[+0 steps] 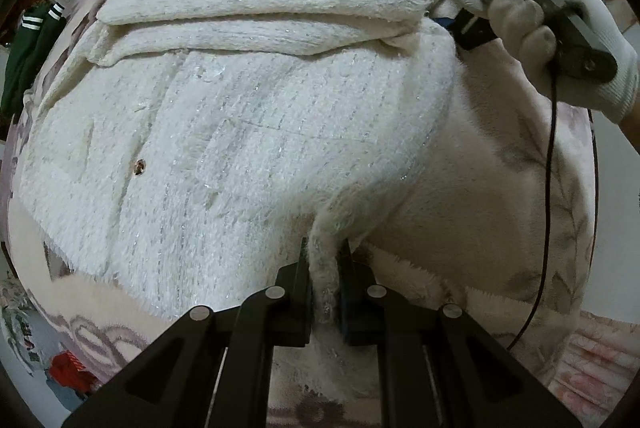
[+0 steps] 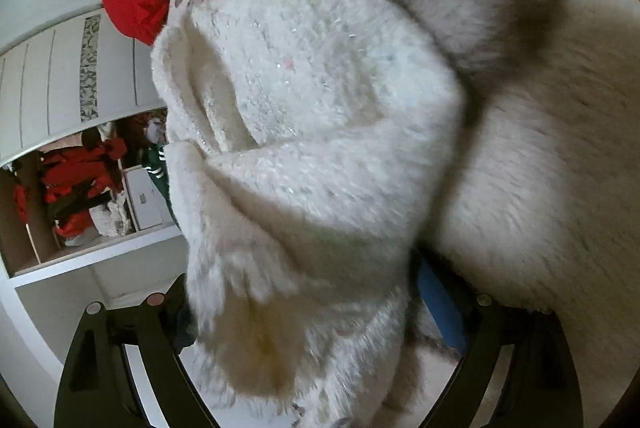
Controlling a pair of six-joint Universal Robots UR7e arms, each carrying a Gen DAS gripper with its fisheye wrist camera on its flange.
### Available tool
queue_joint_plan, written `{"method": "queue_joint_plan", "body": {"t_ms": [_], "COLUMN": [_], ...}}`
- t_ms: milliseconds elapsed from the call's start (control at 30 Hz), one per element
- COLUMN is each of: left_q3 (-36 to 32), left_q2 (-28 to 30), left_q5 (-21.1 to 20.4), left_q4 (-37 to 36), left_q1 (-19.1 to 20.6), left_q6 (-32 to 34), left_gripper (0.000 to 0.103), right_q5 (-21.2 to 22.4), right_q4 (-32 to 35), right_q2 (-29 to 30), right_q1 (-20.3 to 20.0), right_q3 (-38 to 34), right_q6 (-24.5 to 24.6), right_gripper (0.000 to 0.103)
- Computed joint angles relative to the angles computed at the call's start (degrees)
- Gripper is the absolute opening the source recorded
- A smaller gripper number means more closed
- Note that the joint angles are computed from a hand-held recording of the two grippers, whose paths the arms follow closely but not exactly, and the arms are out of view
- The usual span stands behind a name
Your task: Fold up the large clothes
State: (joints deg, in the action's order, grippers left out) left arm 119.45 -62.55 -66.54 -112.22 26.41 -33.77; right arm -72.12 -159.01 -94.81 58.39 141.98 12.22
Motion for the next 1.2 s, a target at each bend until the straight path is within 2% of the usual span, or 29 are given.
{"method": "queue_joint_plan", "body": {"t_ms": [33, 67, 100, 133, 233, 333, 467, 500, 633, 733, 767, 900, 1033, 1133, 1200], "left_q3": [-0.5, -0.9, -1.1, -1.3, -1.9, -3.2, -5.8, -7.0, -10.7, -14.7, -15.4, -20.4, -23.6, -27.7, -30.9], "left_q2": [-0.2, -0.7, -1.1, -1.7, -4.2, -7.2, -11.0, -12.3, -15.2, -15.5, -15.5, -14.3, -11.2, -7.6, -6.1], "left_q5": [-0.1, -0.3, -0.6, -0.7, -1.2, -0.8, 0.1, 0.3, 1.4, 2.3, 2.5, 5.1, 6.9, 4.0, -1.3], "left_q4": [0.3, 0.8, 0.9, 1.0, 1.9, 3.5, 5.7, 6.6, 8.6, 9.9, 10.0, 11.3, 10.2, 12.5, 14.4], "left_q1": [0.4, 0.4, 0.5, 0.5, 0.1, 1.0, 3.7, 5.1, 10.2, 15.0, 16.1, 24.4, 32.2, 38.0, 40.8], "left_q6": [0.1, 0.2, 0.4, 0.7, 1.8, 3.0, 4.1, 4.9, 7.8, 9.6, 9.8, 13.2, 17.4, 18.9, 18.2], "left_gripper": [0.008, 0.008, 0.008, 0.007, 0.007, 0.007, 0.007, 0.007, 0.007, 0.007, 0.007, 0.007, 0.007, 0.012, 0.012], "right_q5": [-0.5, -0.8, -1.6, -2.3, -6.8, -12.4, -21.7, -24.5, -32.6, -37.1, -38.4, -41.7, -44.0, -46.3, -45.9], "right_q4": [-0.7, -2.2, -3.5, -3.8, -5.6, -3.4, 2.9, 5.8, 17.0, 24.5, 27.3, 37.4, 50.3, 60.7, 67.0], "right_q2": [0.9, 1.2, 1.5, 1.8, 1.5, 0.1, 1.6, 3.4, 11.2, 19.7, 24.3, 39.9, 56.0, 66.3, 70.8], "right_q1": [0.9, 1.7, 2.5, 3.4, 8.2, 14.3, 25.5, 28.8, 38.0, 43.0, 44.5, 48.0, 48.9, 48.9, 48.5], "right_q3": [-0.6, -0.7, -0.7, -0.9, -1.6, -4.0, -11.4, -14.6, -27.1, -37.8, -42.9, -60.4, -80.1, -93.9, -100.9], "right_q6": [1.1, 2.2, 2.8, 3.0, 6.2, 10.5, 17.6, 20.1, 28.4, 33.7, 35.4, 39.1, 40.9, 43.8, 43.3], "right_gripper": [0.095, 0.09, 0.08, 0.042, 0.029, 0.026, 0.025, 0.025, 0.024, 0.024, 0.024, 0.024, 0.024, 0.024, 0.029]}}
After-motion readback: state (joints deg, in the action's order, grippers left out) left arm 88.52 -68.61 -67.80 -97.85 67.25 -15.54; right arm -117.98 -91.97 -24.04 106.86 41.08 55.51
